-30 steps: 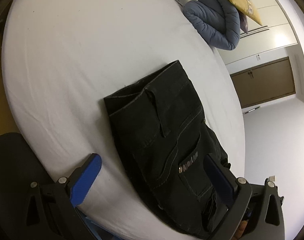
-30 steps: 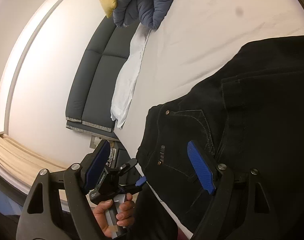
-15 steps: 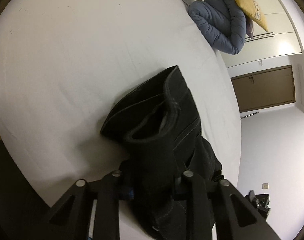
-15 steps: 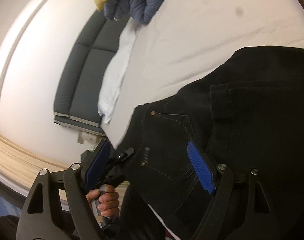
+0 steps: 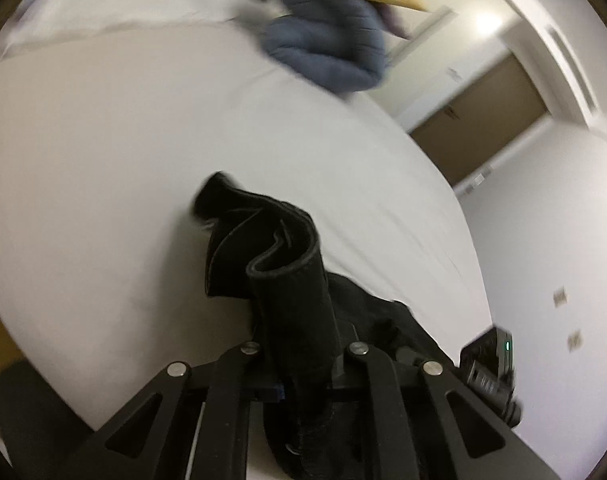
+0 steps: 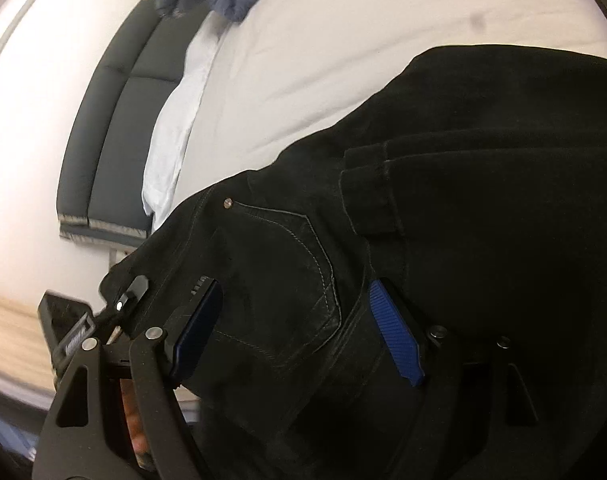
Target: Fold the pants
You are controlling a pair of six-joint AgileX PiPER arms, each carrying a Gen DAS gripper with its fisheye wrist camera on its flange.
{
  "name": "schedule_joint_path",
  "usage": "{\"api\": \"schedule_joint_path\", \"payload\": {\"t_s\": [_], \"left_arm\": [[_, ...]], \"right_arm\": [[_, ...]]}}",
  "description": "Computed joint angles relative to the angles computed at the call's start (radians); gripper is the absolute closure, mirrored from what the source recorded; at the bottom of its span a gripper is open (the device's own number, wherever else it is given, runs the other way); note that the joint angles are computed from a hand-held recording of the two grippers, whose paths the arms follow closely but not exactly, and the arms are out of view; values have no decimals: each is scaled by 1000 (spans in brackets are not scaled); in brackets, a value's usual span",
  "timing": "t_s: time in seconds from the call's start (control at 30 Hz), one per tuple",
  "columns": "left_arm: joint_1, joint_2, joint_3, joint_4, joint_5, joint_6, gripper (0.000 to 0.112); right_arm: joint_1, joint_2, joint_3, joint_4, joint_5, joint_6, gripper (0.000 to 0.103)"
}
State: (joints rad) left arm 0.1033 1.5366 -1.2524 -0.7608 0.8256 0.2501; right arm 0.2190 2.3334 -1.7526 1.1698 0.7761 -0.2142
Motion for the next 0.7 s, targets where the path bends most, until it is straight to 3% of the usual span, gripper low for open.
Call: {"api": "schedule_joint_path", "payload": {"t_s": [0.07,0.27,0.43,0.7], "left_arm": [[-85,-27,-35,81,-26,-31,101],[-434,-50,-102,386,-115,-166,101],[-694,-10,-119,636,-165,-283,101],[-883,72,-145,828,-154,-380,101]], "right_arm": [[-36,-71,94,112,20,-99,26],[-128,-230,175,123,141,-221,26],[-201,-331,278,131,177,-280,26],[-332,-416,481,202,215,-402,25]]}}
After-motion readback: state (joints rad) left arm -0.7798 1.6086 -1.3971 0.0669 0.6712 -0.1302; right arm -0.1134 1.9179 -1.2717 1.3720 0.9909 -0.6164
